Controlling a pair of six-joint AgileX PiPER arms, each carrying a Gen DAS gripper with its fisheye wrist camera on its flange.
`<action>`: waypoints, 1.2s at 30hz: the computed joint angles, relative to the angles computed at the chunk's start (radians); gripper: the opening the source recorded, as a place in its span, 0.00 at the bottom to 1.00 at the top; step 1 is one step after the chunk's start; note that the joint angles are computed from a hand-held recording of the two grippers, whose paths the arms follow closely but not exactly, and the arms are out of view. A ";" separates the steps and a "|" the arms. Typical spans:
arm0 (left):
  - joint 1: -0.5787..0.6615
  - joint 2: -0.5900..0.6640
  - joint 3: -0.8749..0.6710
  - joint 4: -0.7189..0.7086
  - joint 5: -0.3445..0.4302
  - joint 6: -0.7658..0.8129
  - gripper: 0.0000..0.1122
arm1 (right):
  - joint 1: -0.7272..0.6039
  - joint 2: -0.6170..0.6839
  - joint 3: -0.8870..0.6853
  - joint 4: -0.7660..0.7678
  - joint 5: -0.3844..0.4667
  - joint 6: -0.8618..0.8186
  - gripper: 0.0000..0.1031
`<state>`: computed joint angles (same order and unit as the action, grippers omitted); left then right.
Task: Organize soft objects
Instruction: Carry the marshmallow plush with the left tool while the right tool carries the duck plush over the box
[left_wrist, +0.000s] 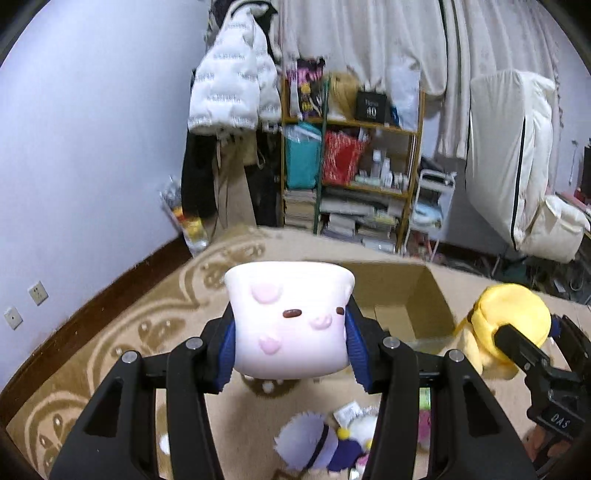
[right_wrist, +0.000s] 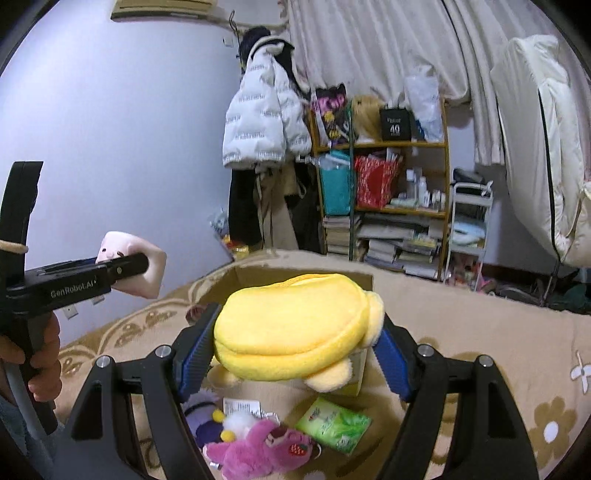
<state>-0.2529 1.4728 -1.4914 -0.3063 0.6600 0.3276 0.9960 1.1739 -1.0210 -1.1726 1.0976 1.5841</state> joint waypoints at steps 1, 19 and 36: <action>0.000 -0.001 -0.005 0.001 -0.011 0.000 0.44 | 0.006 0.000 -0.003 -0.014 0.011 0.004 0.79; -0.060 0.128 -0.121 0.067 -0.095 -0.028 0.45 | -0.165 0.012 -0.021 -0.073 -0.130 -0.023 0.79; -0.120 0.335 -0.275 0.107 -0.003 -0.047 0.45 | -0.470 0.121 0.038 -0.039 -0.499 -0.011 0.79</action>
<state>-0.3729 1.8080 -1.7662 -0.1988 0.6574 0.2809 0.5262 1.2953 -0.9827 -1.2117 0.5989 1.5734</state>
